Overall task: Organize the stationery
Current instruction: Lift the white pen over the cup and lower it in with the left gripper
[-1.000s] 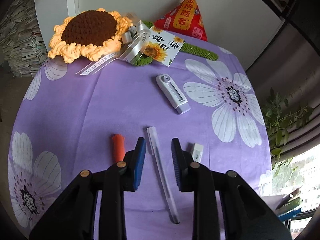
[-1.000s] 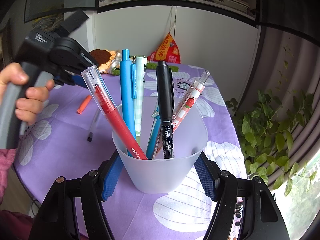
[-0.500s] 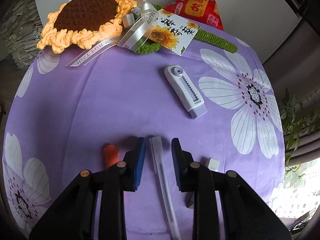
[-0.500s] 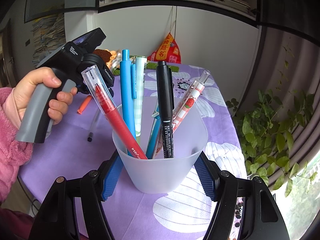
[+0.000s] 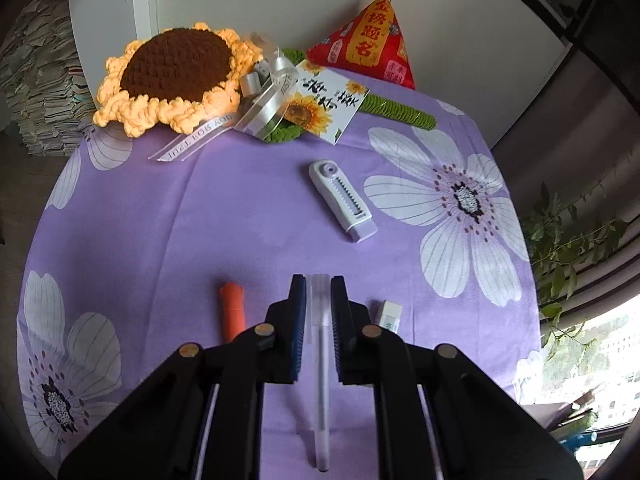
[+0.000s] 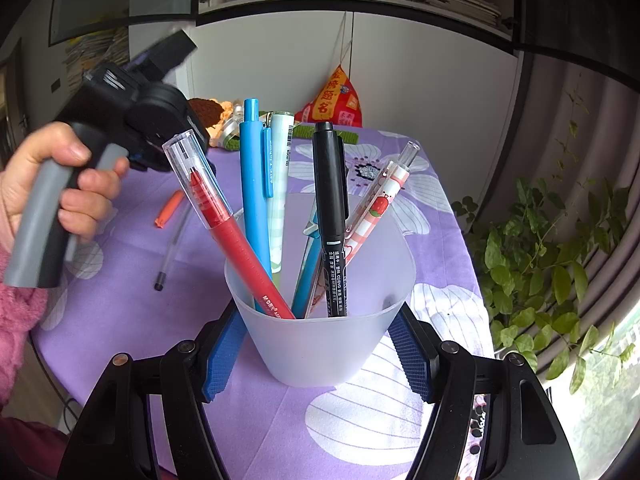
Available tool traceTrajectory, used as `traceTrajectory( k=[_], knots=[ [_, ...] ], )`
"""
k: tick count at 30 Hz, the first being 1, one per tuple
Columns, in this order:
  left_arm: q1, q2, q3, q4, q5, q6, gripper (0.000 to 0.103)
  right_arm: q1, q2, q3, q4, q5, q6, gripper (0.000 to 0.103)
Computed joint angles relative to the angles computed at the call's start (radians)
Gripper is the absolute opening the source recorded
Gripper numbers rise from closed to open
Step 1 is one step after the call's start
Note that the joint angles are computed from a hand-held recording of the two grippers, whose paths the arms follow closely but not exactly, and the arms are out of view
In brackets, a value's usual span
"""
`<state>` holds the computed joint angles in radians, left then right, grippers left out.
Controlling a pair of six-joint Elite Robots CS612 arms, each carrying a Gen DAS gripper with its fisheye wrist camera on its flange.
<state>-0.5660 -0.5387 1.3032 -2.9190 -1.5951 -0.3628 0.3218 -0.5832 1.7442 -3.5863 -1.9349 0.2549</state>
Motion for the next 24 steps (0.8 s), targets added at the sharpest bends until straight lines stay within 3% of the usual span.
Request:
traceTrajectory(
  k=[14,24],
  knots=[
    [-0.007,-0.109,0.167,-0.293,-0.090,0.059,0.010,0.003,-0.001,-0.001,0.003,-0.002,0.002,0.071],
    [-0.009,-0.183,0.242,-0.462,-0.206,0.113,0.010,0.002,-0.003,0.004,0.000,-0.004,0.001,0.071]
  ],
)
